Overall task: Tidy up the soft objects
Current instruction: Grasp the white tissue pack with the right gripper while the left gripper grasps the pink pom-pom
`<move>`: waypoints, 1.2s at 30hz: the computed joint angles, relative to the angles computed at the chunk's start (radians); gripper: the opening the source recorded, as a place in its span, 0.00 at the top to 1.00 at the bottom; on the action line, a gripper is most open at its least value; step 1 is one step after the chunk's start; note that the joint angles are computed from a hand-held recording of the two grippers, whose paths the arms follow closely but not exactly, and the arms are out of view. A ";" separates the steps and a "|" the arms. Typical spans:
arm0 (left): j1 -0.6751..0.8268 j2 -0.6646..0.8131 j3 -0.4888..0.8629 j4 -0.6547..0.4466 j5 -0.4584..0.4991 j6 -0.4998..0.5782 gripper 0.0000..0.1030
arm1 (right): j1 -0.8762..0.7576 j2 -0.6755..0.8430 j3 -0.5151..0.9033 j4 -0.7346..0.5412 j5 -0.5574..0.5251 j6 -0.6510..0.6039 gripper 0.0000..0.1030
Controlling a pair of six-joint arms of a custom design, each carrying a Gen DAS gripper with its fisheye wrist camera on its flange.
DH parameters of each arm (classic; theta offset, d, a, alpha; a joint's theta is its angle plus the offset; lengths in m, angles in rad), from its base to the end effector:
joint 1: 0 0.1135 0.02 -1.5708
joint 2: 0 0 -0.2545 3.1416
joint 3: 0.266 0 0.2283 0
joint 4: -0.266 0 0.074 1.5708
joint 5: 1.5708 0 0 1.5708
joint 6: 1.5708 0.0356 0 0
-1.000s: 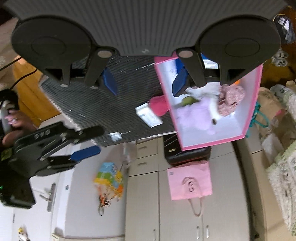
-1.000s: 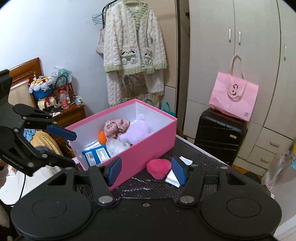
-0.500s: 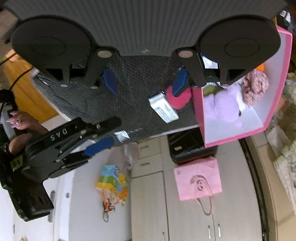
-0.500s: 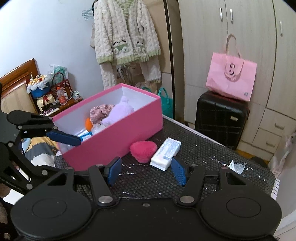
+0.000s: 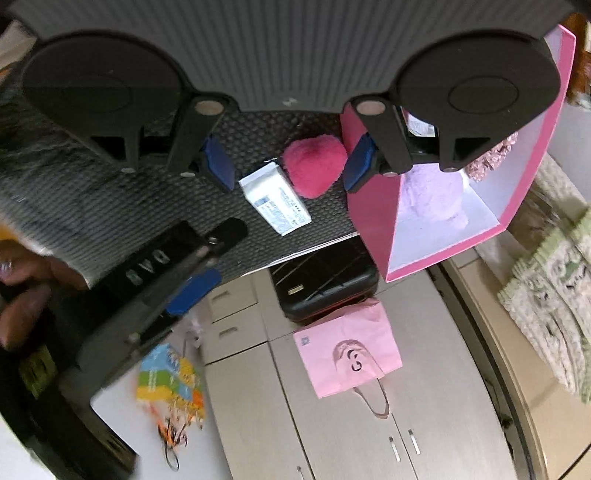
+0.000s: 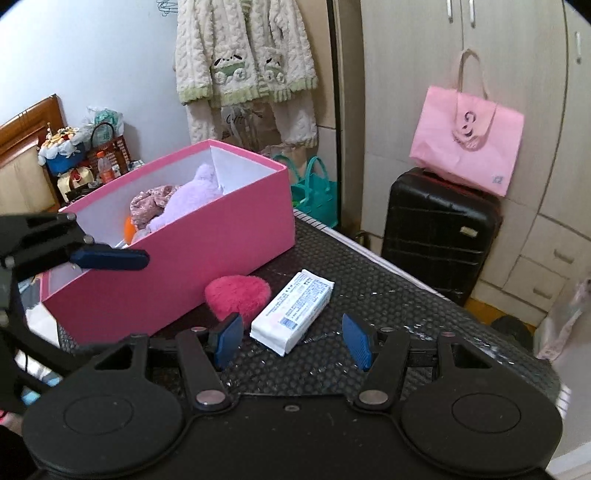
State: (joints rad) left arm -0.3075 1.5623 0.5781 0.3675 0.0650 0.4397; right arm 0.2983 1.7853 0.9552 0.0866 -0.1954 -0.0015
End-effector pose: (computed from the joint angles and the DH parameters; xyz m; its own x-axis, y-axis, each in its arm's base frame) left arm 0.2653 -0.0867 0.1544 -0.3487 0.5564 -0.7542 0.5537 0.7716 0.3133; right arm 0.3299 0.1087 0.1664 -0.6463 -0.2003 -0.7363 -0.4259 0.8954 0.1303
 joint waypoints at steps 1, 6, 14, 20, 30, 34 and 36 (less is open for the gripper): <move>-0.022 0.021 -0.007 0.034 -0.035 0.006 0.37 | -0.004 0.028 0.025 -0.007 -0.013 0.003 0.37; -0.092 0.164 -0.001 0.173 -0.186 0.000 0.37 | -0.022 0.163 0.146 -0.050 -0.071 0.014 0.37; -0.148 0.340 0.057 0.332 -0.352 0.033 0.38 | -0.018 0.300 0.243 -0.045 -0.109 0.041 0.38; -0.156 0.368 0.068 0.346 -0.374 0.070 0.45 | -0.015 0.360 0.340 -0.110 -0.108 0.035 0.38; -0.160 0.437 0.113 0.326 -0.414 0.055 0.51 | -0.011 0.438 0.433 -0.148 -0.091 0.054 0.38; -0.175 0.483 0.126 0.377 -0.472 0.051 0.51 | -0.014 0.422 0.395 -0.114 -0.085 0.042 0.38; -0.172 0.483 0.137 0.369 -0.469 0.052 0.51 | -0.021 0.412 0.388 -0.125 -0.084 0.033 0.40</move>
State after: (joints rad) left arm -0.4794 2.0456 0.7148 0.7363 -0.4044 0.4921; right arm 0.2773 2.1977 1.3429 -0.0385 -0.2790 0.0314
